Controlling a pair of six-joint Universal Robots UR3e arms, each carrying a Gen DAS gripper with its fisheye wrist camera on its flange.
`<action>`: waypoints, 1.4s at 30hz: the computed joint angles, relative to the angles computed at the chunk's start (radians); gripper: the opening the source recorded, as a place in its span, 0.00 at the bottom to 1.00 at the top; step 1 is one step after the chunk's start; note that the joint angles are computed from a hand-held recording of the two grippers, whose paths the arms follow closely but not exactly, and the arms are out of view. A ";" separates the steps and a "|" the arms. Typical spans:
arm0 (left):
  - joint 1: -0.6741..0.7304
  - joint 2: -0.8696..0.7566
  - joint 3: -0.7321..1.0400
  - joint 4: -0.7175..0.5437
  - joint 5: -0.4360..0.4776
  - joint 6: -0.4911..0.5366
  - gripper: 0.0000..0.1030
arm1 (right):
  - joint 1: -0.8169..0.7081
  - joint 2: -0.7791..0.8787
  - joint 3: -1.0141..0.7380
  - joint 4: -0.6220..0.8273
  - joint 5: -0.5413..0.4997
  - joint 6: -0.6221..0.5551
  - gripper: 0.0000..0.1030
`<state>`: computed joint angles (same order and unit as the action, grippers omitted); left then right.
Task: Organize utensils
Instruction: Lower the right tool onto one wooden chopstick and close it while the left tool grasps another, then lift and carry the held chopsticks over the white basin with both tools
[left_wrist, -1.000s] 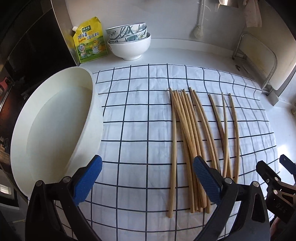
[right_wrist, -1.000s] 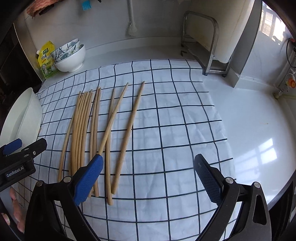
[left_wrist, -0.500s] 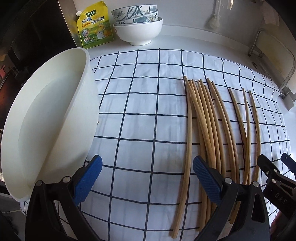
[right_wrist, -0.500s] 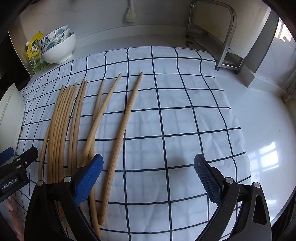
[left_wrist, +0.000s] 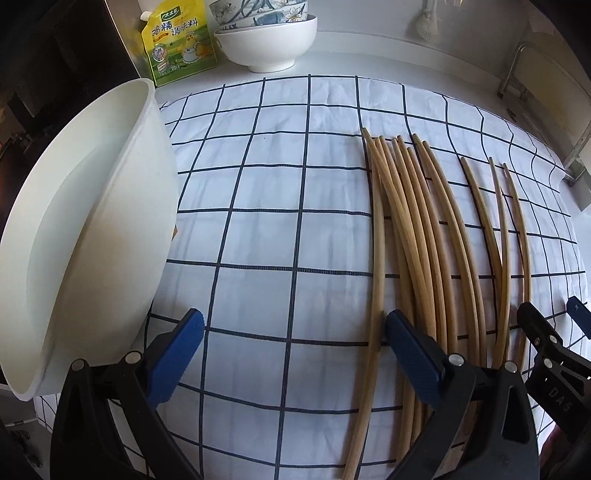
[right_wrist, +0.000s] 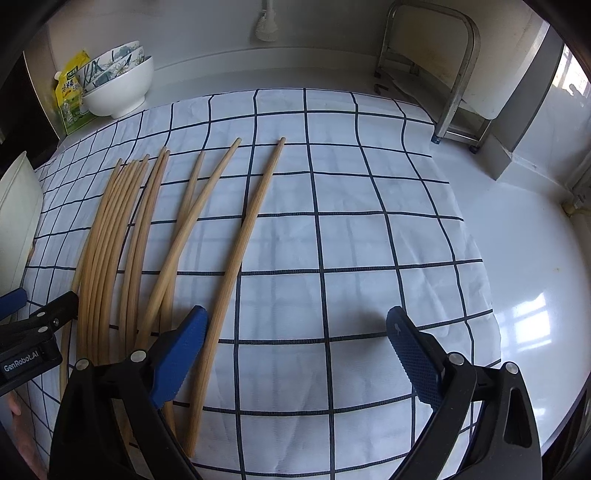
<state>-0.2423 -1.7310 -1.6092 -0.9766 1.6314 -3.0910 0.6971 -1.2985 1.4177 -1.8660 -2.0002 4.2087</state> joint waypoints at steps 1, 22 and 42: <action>0.003 0.001 0.005 -0.009 -0.007 -0.003 0.94 | 0.005 -0.001 0.001 -0.003 -0.002 -0.002 0.87; 0.028 0.033 0.028 -0.087 -0.136 0.048 0.07 | -0.008 0.028 -0.070 -0.041 0.062 -0.166 0.06; 0.192 0.080 0.348 -0.386 -0.349 0.191 0.07 | 0.030 0.043 -0.404 0.169 -0.001 -0.073 0.06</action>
